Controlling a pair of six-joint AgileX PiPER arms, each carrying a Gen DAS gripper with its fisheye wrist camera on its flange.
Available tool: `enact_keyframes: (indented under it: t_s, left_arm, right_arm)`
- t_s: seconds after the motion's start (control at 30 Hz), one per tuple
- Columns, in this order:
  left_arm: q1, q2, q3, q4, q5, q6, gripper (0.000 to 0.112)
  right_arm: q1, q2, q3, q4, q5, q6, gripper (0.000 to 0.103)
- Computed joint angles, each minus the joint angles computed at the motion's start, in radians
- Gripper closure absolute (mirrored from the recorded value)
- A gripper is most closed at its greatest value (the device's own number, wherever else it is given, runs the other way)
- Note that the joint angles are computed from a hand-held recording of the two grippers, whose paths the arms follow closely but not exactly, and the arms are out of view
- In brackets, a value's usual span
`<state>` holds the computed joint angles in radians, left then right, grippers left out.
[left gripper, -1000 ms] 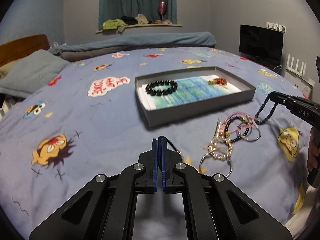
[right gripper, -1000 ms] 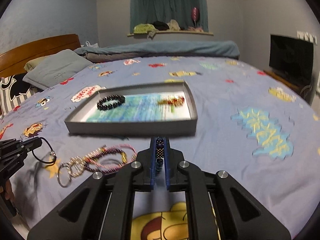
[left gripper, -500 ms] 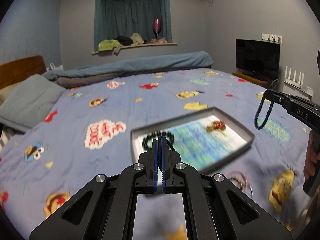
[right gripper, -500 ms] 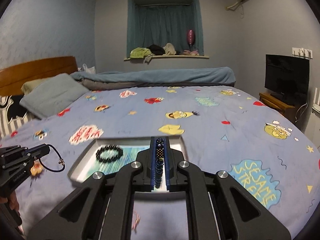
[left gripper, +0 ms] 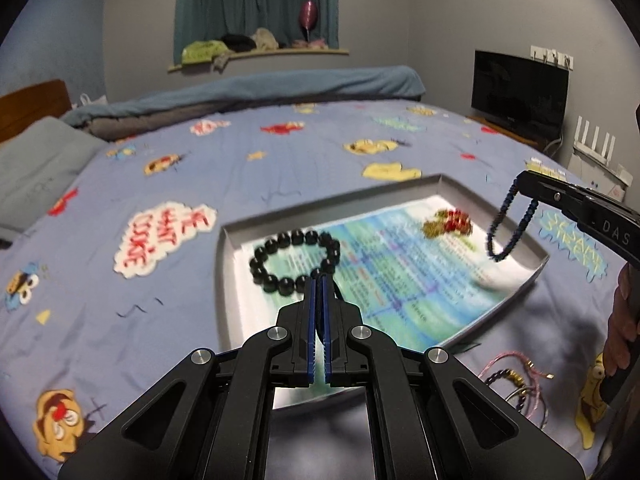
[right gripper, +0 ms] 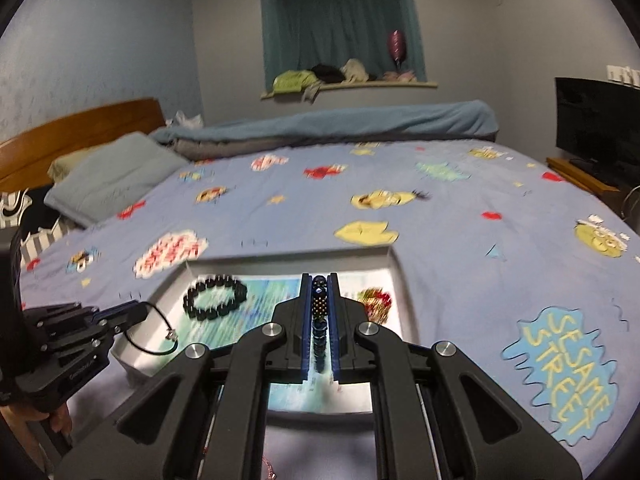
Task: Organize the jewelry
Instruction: 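Carry the hair tie and dark beaded bracelet into the tray with both tools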
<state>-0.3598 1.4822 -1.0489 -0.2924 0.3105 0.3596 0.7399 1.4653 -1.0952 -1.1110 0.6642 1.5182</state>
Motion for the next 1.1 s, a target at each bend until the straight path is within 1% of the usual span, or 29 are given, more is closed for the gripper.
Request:
enact_keyframes:
  t_s: [0.07,0.1,0.27,0.37,0.5,0.63,0.83,1.1]
  left_arm:
    - [0.006,0.023,-0.004,0.007,0.006,0.003,0.109]
    - [0.014,0.036,-0.009,-0.011,0.014,0.025,0.109]
    - [0.03,0.069,-0.019,0.034,0.023,-0.016,0.109]
    - [0.029,0.082,-0.027,0.108,0.024,-0.089,0.109]
    - [0.036,0.091,-0.03,0.113,0.034,-0.095,0.109]
    - [0.04,0.105,-0.037,0.118,0.047,-0.107,0.109]
    - [0.041,0.111,-0.037,0.125,0.052,-0.112,0.108]
    - [0.029,0.116,-0.043,0.188,0.055,-0.172,0.108]
  right_arm:
    - [-0.015,0.011,0.007,0.03,-0.025,-0.026,0.096]
    - [-0.022,0.018,0.009,0.05,-0.031,-0.045,0.096]
    - [-0.041,0.04,0.014,0.102,-0.016,-0.095,0.096]
    - [-0.061,0.05,0.014,0.136,-0.007,-0.114,0.096]
    - [-0.084,0.073,0.014,0.191,0.0,-0.156,0.096]
    - [-0.08,0.088,0.008,0.191,0.026,-0.16,0.096]
    - [-0.084,0.1,0.004,0.207,0.035,-0.175,0.096]
    - [-0.074,0.119,-0.01,0.213,0.06,-0.19,0.096]
